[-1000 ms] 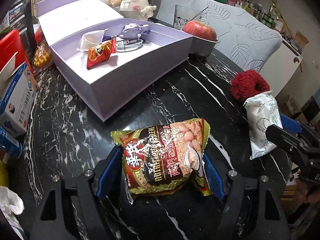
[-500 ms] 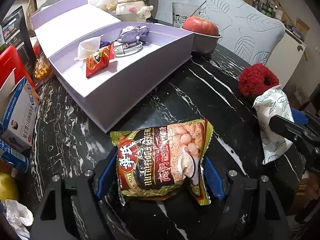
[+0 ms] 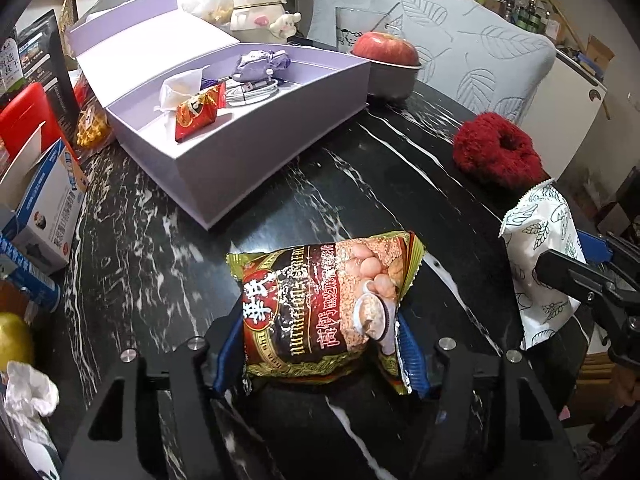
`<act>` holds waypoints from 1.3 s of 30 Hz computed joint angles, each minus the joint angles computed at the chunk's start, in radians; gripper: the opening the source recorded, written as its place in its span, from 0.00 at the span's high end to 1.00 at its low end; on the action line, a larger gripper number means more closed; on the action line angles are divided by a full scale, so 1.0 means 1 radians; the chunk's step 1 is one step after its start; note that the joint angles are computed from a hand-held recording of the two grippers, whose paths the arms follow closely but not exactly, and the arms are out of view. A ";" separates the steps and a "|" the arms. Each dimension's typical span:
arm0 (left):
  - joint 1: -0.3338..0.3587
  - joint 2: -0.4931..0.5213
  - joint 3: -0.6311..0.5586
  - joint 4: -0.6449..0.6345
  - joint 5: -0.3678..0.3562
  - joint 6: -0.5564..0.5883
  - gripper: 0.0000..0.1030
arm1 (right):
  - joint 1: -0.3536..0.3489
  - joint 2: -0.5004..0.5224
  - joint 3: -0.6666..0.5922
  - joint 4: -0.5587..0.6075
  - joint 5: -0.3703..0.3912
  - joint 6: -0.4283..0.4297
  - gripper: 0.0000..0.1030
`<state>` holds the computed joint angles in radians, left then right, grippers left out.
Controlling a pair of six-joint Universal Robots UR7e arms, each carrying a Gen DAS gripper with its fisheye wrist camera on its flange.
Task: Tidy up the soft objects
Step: 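Lift the snack bag with the left gripper while the right gripper lifts the bread packet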
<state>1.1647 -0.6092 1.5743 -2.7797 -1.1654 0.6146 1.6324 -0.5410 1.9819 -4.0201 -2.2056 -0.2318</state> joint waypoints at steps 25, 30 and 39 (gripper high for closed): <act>-0.017 -0.065 0.124 -0.018 -0.001 0.024 0.18 | 0.020 0.022 0.038 -0.001 -0.044 0.009 0.27; -0.014 -0.057 0.118 -0.024 -0.005 0.029 0.12 | 0.011 0.025 0.040 -0.017 -0.028 0.028 0.25; -0.010 -0.056 0.124 -0.047 -0.028 0.047 0.24 | 0.005 0.040 0.022 -0.017 -0.026 0.024 0.32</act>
